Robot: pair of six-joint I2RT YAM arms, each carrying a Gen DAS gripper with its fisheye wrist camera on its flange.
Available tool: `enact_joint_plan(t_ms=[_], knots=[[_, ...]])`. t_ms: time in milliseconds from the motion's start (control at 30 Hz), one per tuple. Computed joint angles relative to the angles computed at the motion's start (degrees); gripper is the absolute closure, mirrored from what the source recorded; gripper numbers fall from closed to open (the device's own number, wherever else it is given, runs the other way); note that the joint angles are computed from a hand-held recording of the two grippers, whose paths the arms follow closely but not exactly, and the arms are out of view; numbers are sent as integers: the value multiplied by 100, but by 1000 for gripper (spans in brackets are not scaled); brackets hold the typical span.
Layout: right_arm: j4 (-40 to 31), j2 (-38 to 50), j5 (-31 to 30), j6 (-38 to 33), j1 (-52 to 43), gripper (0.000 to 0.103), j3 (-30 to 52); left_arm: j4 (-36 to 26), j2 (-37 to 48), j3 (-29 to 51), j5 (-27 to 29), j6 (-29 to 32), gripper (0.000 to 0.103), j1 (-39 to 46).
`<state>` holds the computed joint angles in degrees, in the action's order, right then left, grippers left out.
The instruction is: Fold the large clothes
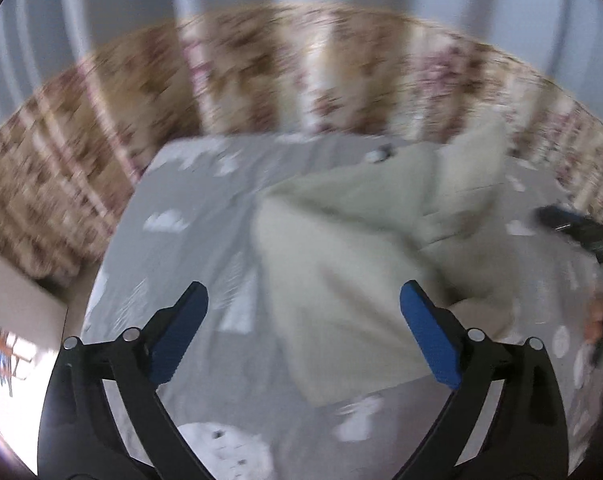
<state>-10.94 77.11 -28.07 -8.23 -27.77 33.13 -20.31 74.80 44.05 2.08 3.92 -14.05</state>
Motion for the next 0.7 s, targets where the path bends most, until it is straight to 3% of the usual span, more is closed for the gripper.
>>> enact_joint_plan(t_ms=[100,300,333,367,400,467,567,700], knots=[[435,832,-278,-43,-60,50,36,20,427,379,-364,-289,5,-829],[1083,1462,-619,-63,175,52,-90,264,2080,1425,-732,-599,7,-1486],[1113,1512,-674,-40,219,52,-75,399,2247,1486,-652,-601,26,-1469],[1228,1569,-624,31,324,52,-74,463,2446,1601,-490,-613,69,-1424],[1285,1451,-581,60,407,54,-181,336,2710,1789,-73,-600,82,-1257],[1359,1218,-666,172,488,54,-318,321,2853,1850,228,-638,91,-996],[1421,802,-539,459,899,54,-245,239,2507,1567,784,-203,92,-452],[1155,1358,923,691,2250,54,772,55,2163,1162,821,477,93,205]])
